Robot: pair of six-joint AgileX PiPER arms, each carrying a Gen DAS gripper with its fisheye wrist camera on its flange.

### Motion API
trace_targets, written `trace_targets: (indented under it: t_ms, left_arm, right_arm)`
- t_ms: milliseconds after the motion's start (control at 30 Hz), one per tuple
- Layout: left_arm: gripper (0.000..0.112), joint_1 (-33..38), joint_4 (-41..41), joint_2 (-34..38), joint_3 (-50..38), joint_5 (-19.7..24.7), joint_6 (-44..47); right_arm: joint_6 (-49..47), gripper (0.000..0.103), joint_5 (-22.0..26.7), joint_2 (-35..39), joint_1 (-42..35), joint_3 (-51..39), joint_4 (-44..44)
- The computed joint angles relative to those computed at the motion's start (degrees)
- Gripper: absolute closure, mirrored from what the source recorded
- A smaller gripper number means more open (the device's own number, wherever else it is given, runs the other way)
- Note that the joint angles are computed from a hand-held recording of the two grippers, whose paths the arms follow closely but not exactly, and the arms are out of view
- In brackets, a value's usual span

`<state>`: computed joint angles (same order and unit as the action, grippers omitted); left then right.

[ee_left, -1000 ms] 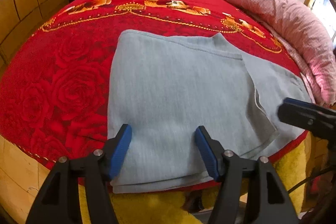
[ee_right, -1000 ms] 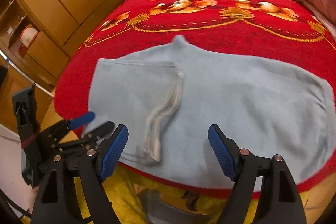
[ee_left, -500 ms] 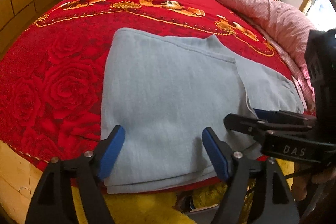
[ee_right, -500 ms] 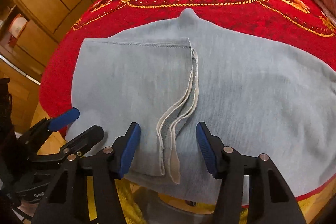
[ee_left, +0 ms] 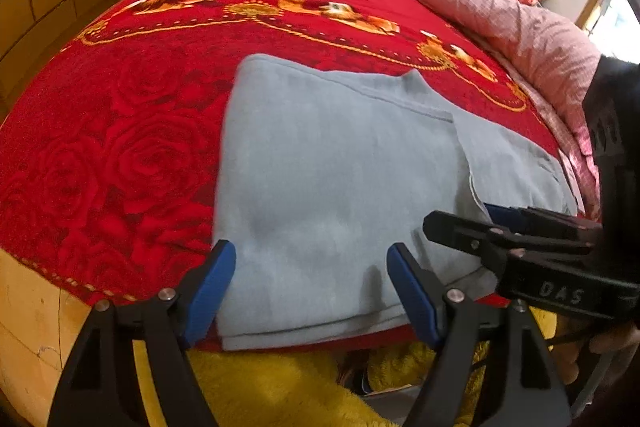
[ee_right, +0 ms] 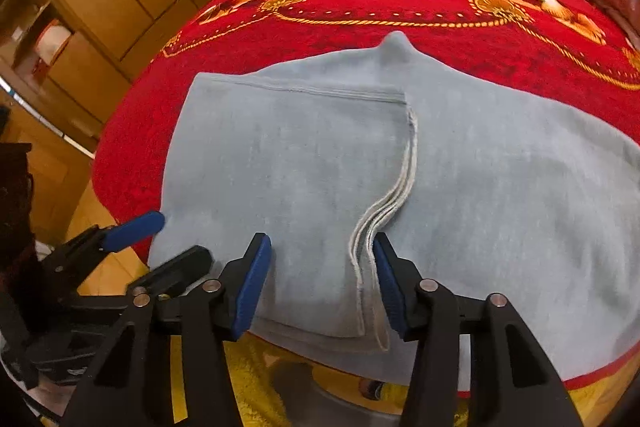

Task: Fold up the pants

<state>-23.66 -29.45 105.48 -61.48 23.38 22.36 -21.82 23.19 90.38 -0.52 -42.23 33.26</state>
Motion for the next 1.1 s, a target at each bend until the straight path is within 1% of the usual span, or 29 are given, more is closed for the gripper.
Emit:
trace_targets:
  t_ms: [33, 133, 233, 267, 300, 467, 567, 667, 767, 900, 933, 967, 1033, 1100]
  left_arm:
    - [0.031, 0.09, 1.61, -0.4, 0.31, -0.22, -1.86]
    - [0.031, 0.4, 6.42, -0.97, 0.55, -0.35, -7.01]
    - [0.031, 1.3, 6.23, -1.28, 0.68, 0.07, -7.63]
    - [0.031, 1.52, 5.95, -1.42, 0.75, 0.2, -7.53]
    - [0.031, 1.67, 5.82, -1.57, 0.81, 0.23, -7.56]
    - [0.031, 1.59, 4.99, -2.58, 1.47, -0.37, -6.97]
    - [0.031, 2.04, 4.39, -2.71, 1.62, -0.36, -6.36]
    - [0.031, 2.69, 4.14, -2.44, 1.5, -0.13, -6.39]
    - [0.031, 3.31, 3.16, -2.18, 1.93, -1.01, -6.4]
    - [0.031, 4.24, 1.1, -1.13, 1.25, -0.14, -5.58]
    - [0.031, 4.38, 0.4, -1.32, 1.54, -0.38, -4.84]
    - [0.031, 4.35, 0.56, -1.46, 1.67, -0.6, -4.85]
    - [0.031, 4.3, 1.72, -1.79, 1.94, -1.03, -5.66]
    - [0.031, 4.52, 1.8, -1.87, 1.76, -0.6, -5.84]
  right_arm:
    - [-0.35, 0.05, -0.17, 0.47, 0.13, -0.2, 0.09]
    - [-0.19, 0.058, -0.6, 1.91, -0.14, -0.87, -0.07]
    - [-1.79, 0.069, -0.41, 1.52, -0.89, -0.84, 1.62]
    - [-3.18, 0.075, -0.57, 1.11, -1.17, -0.54, 2.81]
    - [-3.34, 0.077, -0.67, 0.68, -1.28, -0.34, 2.88]
    - [-4.52, 0.078, 0.0, -0.72, -1.41, -0.15, 4.6]
    - [1.7, 0.078, -0.12, 0.45, 0.06, -1.77, -0.65]
    - [4.9, 0.078, -0.45, 1.8, 0.54, -2.59, -3.04]
    - [5.35, 0.078, 0.21, 2.15, 0.42, -3.21, -4.36]
    - [7.02, 0.077, 0.29, 1.31, -0.59, -2.42, -6.54]
    - [6.55, 0.077, 0.14, 1.26, -0.97, -2.1, -5.99]
    - [4.1, 0.077, 0.09, 1.58, -1.85, -1.74, -3.43]
    - [2.31, 0.077, 0.05, 2.38, -2.4, -1.81, -1.51]
    - [4.13, 0.077, 0.42, 3.23, -1.58, -3.0, -4.39]
